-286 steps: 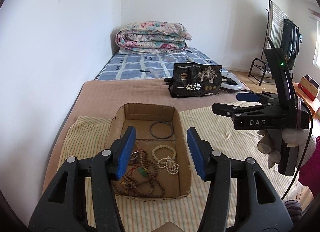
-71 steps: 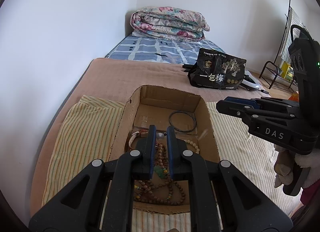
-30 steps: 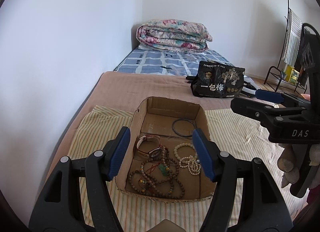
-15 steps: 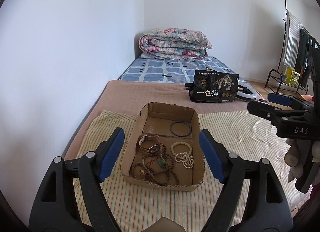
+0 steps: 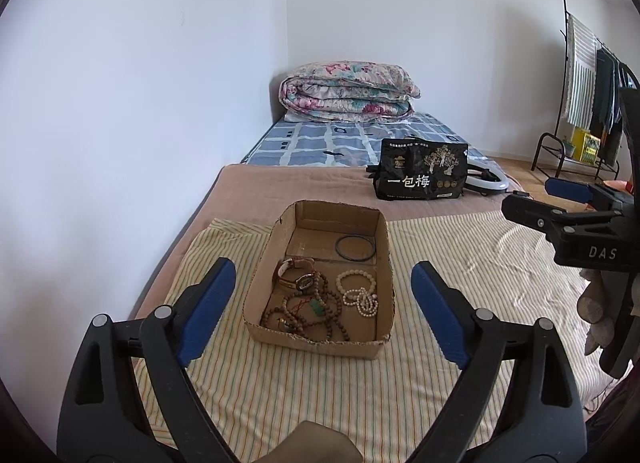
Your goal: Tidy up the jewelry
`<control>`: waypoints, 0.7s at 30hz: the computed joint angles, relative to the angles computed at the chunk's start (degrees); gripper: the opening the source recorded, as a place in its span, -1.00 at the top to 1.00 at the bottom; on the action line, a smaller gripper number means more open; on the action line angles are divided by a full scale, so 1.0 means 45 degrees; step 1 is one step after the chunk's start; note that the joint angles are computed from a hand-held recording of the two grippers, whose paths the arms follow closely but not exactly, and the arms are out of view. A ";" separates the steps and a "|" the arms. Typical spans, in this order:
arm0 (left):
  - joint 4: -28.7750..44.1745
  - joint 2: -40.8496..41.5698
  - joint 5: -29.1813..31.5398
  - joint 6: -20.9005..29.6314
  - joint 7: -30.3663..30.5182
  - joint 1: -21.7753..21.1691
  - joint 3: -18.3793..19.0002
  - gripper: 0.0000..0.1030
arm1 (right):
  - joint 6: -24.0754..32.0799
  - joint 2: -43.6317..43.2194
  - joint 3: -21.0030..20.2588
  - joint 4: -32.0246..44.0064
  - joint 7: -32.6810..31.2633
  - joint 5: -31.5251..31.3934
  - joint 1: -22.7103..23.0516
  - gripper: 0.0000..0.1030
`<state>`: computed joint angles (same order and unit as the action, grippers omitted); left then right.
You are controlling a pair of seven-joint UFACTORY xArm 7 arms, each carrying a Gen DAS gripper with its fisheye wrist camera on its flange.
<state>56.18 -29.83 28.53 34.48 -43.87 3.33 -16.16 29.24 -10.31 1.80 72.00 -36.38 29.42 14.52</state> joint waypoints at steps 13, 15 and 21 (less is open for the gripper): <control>0.0129 -0.0439 0.0654 0.0949 -0.0536 0.0114 -0.0568 -0.98 | -0.0586 -0.0378 -0.0179 -0.0588 -0.0035 0.0004 0.0051 -0.99; 0.0109 -0.0493 0.0727 0.1041 -0.0562 0.0101 -0.0590 -0.98 | -0.0602 -0.0381 -0.0189 -0.0634 -0.0040 -0.0031 0.0060 -0.99; 0.0078 -0.0588 0.0727 0.1122 -0.0590 0.0012 -0.0552 -0.99 | -0.0696 -0.0468 -0.0163 -0.0767 -0.0025 -0.0254 0.0082 -0.99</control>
<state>56.53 -32.48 31.80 39.53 -46.53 3.38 -18.64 26.11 -12.42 1.06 68.55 -36.50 28.28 14.89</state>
